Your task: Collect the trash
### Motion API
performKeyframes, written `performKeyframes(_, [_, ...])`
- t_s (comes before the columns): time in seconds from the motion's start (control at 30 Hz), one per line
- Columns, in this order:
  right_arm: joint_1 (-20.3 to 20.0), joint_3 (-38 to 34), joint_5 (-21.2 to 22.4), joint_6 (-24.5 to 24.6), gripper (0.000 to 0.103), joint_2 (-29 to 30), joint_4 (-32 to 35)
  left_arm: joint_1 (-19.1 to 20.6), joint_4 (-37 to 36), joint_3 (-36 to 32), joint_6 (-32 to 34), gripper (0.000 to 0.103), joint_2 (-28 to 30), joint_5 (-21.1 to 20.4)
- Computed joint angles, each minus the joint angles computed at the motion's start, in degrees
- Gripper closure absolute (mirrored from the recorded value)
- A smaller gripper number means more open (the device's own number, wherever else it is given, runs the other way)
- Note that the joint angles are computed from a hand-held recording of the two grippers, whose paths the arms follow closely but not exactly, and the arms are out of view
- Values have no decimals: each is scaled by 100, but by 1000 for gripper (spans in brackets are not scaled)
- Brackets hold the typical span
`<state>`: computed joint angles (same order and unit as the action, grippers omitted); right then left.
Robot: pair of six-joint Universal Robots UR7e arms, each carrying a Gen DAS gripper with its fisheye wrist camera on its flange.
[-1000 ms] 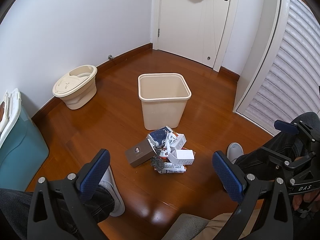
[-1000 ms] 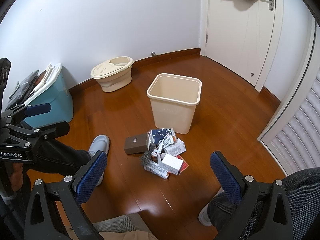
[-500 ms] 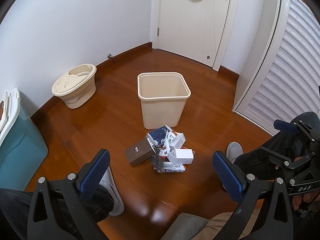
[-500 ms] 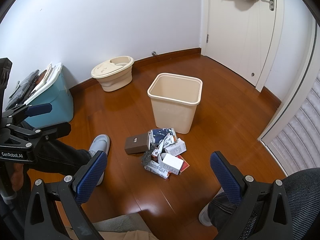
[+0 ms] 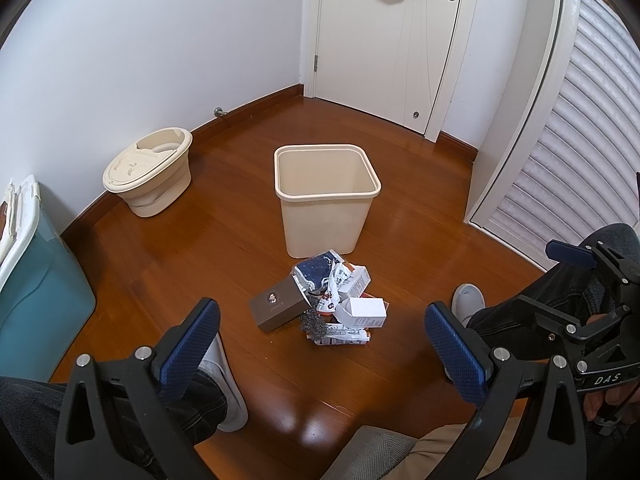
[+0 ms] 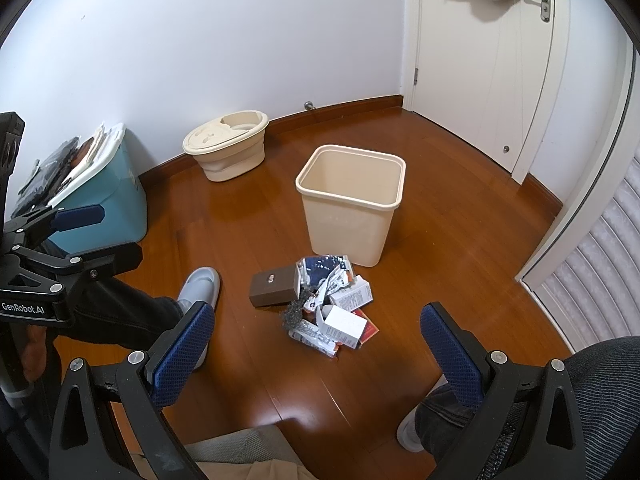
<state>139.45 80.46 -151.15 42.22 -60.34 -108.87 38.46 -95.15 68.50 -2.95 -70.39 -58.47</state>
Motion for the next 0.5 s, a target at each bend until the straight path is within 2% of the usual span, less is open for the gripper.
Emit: performKeyframes(0.5, [-1,26,-2,19,0,-7,6,-5,27,-27,-5,0,14,4])
